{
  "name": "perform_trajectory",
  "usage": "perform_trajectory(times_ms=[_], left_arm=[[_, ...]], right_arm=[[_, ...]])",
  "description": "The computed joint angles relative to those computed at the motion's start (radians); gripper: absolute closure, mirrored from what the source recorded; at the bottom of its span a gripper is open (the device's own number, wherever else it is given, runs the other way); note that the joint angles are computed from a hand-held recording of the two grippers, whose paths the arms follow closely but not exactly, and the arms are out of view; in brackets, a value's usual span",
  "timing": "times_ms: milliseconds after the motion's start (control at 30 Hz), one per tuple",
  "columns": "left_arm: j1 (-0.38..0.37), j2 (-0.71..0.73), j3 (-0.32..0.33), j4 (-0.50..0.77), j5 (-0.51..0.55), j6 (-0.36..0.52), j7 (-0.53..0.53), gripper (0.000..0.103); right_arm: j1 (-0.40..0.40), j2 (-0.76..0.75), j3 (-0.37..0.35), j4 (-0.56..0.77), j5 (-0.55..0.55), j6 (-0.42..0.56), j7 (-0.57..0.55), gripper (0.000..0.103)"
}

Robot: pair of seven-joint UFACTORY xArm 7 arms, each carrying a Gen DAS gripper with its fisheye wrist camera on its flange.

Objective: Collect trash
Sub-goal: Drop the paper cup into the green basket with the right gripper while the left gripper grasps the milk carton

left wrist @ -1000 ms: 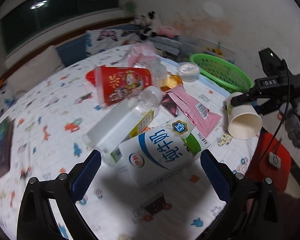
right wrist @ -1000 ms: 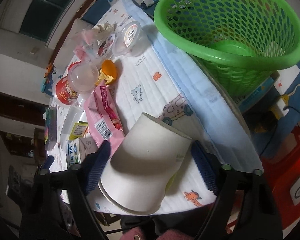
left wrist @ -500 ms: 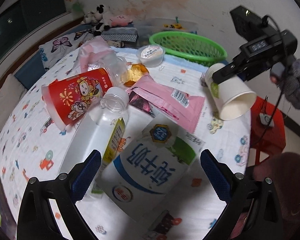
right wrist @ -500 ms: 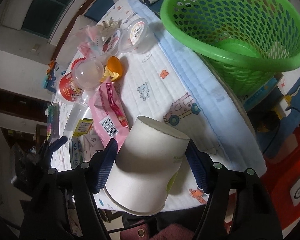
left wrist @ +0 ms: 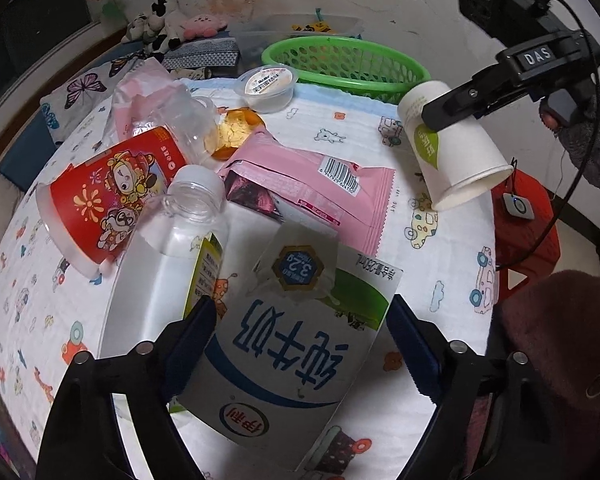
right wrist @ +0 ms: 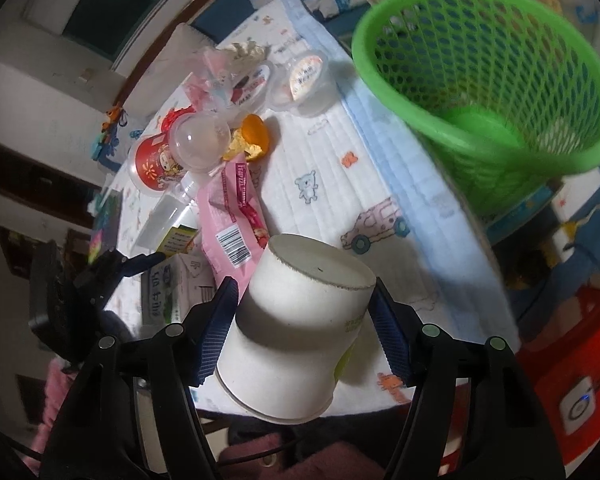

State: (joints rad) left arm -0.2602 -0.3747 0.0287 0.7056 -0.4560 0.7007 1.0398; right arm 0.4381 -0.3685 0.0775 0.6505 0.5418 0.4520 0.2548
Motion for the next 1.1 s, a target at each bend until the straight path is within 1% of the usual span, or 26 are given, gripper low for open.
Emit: perform_trajectory(times_ms=[100, 167, 267, 367, 500, 600, 667, 700, 733, 800, 833, 900, 1033, 1100], left_arm=[[0.006, -0.024, -0.021, -0.027, 0.015, -0.033, -0.056, 0.026], [0.011, -0.052, -0.050, -0.062, 0.049, -0.085, -0.117, 0.028], [-0.005, -0.083, -0.049, -0.087, 0.059, -0.111, -0.186, 0.032], [-0.014, -0.115, -0.045, -0.099, 0.066, -0.128, -0.260, 0.032], [-0.032, -0.147, -0.027, -0.093, 0.057, -0.115, -0.344, 0.033], [-0.045, -0.157, -0.024, -0.067, 0.048, -0.106, -0.408, 0.033], [-0.056, -0.155, -0.026, -0.050, 0.044, -0.108, -0.437, 0.033], [-0.062, -0.150, -0.030, -0.036, 0.040, -0.111, -0.457, 0.033], [-0.070, -0.145, -0.029, -0.026, 0.035, -0.112, -0.467, 0.032], [-0.079, -0.125, -0.037, -0.001, 0.031, -0.121, -0.499, 0.032], [-0.088, -0.107, -0.043, 0.020, 0.024, -0.131, -0.514, 0.032], [-0.097, -0.079, -0.057, 0.049, 0.024, -0.149, -0.544, 0.032], [-0.120, 0.014, -0.082, 0.137, 0.005, -0.173, -0.610, 0.032], [-0.132, 0.060, -0.091, 0.184, -0.007, -0.175, -0.630, 0.032]], right_arm=[[-0.021, -0.024, 0.027, -0.004, -0.065, -0.014, 0.021, 0.040], [-0.026, -0.032, 0.030, -0.003, -0.097, -0.014, 0.030, 0.041], [-0.018, -0.047, 0.021, -0.008, -0.114, -0.026, 0.025, 0.041], [-0.015, -0.063, 0.010, -0.013, -0.123, -0.039, 0.016, 0.042], [-0.040, -0.091, 0.005, -0.010, -0.167, -0.056, 0.014, 0.042], [-0.104, -0.101, 0.020, 0.001, -0.250, -0.062, 0.042, 0.042], [-0.147, -0.103, 0.017, 0.007, -0.298, -0.075, 0.054, 0.042], [-0.177, -0.106, 0.025, 0.008, -0.332, -0.080, 0.069, 0.042], [-0.227, -0.104, 0.045, 0.013, -0.386, -0.089, 0.095, 0.042], [-0.284, -0.094, 0.055, 0.014, -0.455, -0.107, 0.122, 0.042], [-0.294, -0.088, 0.051, 0.016, -0.471, -0.112, 0.127, 0.042], [-0.300, -0.059, 0.018, 0.020, -0.483, -0.129, 0.109, 0.041], [-0.340, 0.006, -0.005, 0.017, -0.522, -0.175, 0.096, 0.041], [-0.318, 0.026, -0.045, 0.014, -0.488, -0.188, 0.053, 0.041]])
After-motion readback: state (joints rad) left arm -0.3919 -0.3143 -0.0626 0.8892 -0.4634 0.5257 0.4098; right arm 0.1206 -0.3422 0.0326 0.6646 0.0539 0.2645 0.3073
